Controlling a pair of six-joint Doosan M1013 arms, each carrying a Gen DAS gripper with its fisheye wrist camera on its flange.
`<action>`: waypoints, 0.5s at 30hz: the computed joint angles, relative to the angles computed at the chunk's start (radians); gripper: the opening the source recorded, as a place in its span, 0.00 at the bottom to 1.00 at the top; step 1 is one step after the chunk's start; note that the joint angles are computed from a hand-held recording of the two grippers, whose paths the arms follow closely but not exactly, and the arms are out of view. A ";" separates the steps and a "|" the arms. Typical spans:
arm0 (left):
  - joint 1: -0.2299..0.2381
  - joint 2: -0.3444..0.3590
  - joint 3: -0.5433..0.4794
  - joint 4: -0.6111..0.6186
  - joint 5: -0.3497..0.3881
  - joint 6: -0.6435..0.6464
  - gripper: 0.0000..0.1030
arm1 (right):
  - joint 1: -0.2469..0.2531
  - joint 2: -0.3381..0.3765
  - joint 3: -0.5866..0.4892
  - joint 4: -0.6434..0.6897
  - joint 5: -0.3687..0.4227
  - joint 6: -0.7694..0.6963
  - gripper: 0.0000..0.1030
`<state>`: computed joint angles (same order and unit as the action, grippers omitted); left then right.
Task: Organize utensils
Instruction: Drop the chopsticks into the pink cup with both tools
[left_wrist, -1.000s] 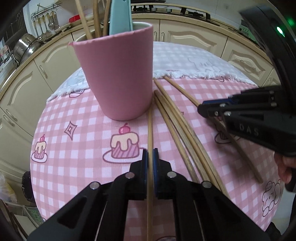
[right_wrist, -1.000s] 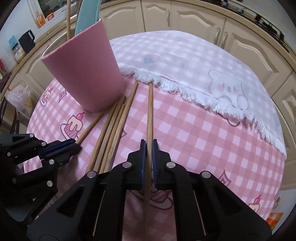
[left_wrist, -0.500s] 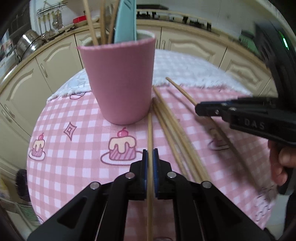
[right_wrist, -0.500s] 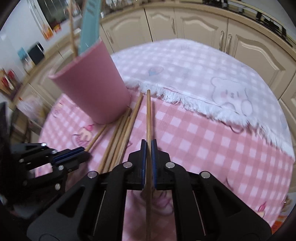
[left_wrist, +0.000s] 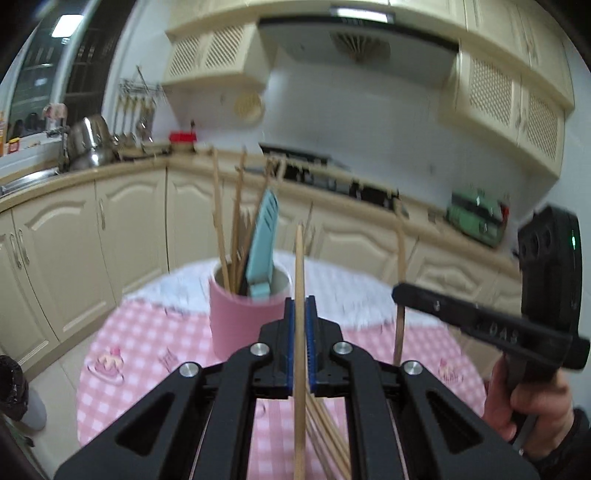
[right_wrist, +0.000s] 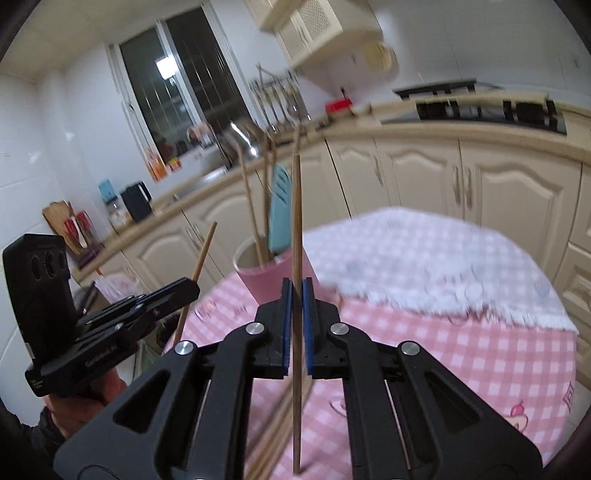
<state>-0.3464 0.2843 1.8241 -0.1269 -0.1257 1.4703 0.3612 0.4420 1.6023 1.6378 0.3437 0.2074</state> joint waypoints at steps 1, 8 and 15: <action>0.002 -0.002 0.001 -0.001 -0.029 -0.008 0.05 | 0.001 -0.001 -0.003 0.044 0.002 -0.046 0.06; 0.014 0.003 -0.012 -0.082 -0.156 0.027 0.05 | 0.010 -0.007 -0.029 0.157 0.014 -0.184 0.06; 0.022 0.013 -0.051 -0.169 -0.262 0.108 0.05 | 0.012 -0.012 -0.073 0.270 0.036 -0.324 0.06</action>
